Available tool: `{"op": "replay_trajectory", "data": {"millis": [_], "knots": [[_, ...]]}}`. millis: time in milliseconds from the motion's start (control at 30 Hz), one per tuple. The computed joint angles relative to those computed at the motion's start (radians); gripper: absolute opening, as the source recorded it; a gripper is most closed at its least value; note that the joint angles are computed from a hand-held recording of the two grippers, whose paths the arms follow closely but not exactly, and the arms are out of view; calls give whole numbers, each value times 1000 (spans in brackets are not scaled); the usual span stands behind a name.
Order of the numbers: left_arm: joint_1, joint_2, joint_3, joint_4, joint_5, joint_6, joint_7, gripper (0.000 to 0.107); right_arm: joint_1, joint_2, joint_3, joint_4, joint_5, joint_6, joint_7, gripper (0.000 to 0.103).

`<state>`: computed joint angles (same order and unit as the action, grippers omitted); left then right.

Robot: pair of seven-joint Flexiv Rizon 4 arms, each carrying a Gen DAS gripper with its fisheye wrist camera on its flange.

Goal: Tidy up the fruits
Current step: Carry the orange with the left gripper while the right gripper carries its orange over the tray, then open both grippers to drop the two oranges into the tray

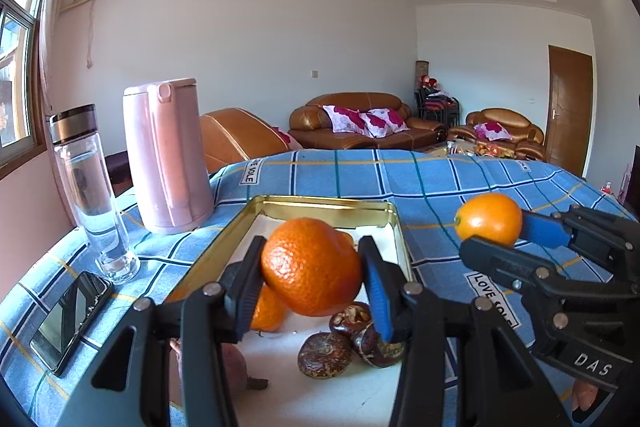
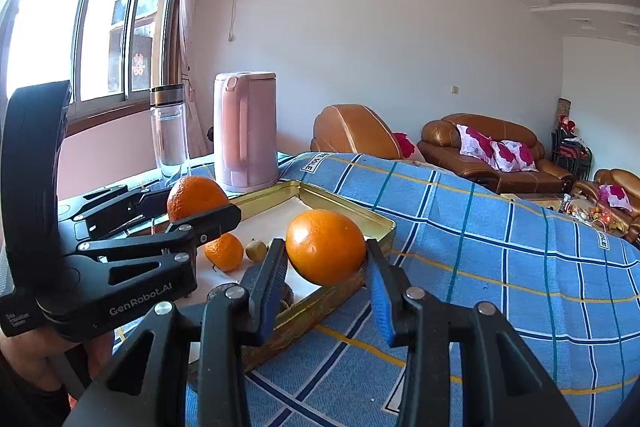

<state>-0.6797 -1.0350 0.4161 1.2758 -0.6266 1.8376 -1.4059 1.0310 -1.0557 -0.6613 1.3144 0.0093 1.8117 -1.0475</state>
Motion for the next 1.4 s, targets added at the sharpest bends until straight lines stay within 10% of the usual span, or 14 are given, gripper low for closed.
{"op": "replay_trajectory", "data": {"millis": [1400], "knots": [[67,46,-44,116,-6,1,23,48,-134,-53,221,-190,-306,-125,81,41]]}}
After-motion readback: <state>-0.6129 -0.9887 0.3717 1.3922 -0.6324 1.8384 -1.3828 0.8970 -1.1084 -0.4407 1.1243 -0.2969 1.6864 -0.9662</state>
